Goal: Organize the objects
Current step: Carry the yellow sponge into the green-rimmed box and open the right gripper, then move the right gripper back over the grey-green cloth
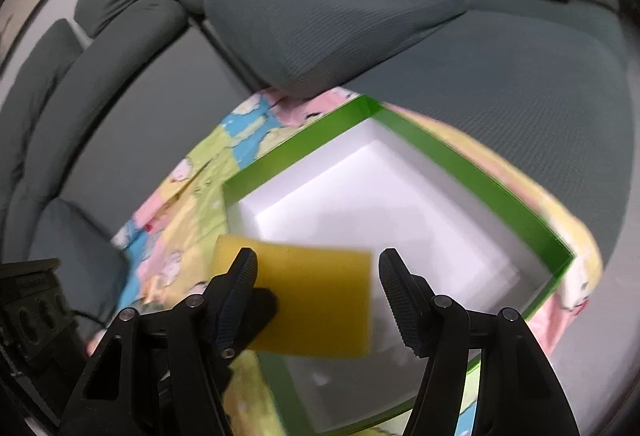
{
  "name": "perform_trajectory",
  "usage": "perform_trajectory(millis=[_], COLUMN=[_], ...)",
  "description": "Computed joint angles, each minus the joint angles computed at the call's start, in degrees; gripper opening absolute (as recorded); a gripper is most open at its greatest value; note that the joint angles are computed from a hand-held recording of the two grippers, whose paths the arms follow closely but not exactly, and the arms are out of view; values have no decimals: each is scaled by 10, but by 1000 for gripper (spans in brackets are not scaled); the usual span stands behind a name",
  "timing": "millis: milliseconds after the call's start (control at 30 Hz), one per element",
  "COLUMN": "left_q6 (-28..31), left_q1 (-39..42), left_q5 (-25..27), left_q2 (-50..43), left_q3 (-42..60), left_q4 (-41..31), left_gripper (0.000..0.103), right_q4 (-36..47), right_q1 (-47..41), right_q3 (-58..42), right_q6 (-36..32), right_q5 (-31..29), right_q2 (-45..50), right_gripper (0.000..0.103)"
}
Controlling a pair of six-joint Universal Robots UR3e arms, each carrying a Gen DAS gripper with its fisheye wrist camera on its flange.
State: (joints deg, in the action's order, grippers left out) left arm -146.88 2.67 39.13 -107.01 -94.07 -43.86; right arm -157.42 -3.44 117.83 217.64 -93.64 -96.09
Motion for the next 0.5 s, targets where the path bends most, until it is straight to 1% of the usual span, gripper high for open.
perform_trajectory(millis=[33, 67, 100, 167, 200, 333, 367, 400, 500], left_q6=[-4, -7, -8, -19, -25, -43, -49, -55, -58], left_q1=[3, 7, 13, 29, 36, 84, 99, 112, 164], left_q5=[3, 5, 3, 1, 1, 2, 4, 8, 23], left_q2=[7, 13, 18, 29, 31, 45, 48, 53, 64], left_q3=[-9, -16, -21, -34, -36, -36, -37, -42, -58], left_q4=[14, 24, 31, 54, 64, 72, 81, 93, 128], left_gripper=[43, 52, 63, 76, 79, 85, 89, 91, 92], right_q4=[1, 0, -7, -35, -48, -95, -98, -99, -75], right_q1=[5, 8, 10, 21, 25, 54, 64, 75, 96], right_q3=[-5, -9, -11, -18, -22, -50, -63, -77, -117], right_q6=[3, 5, 8, 14, 16, 38, 45, 50, 57], right_q5=[-13, -19, -25, -40, -44, -72, -87, -105, -140], right_q2=[5, 10, 16, 37, 46, 94, 109, 124, 158], right_gripper=[66, 66, 68, 73, 74, 79, 80, 80, 81])
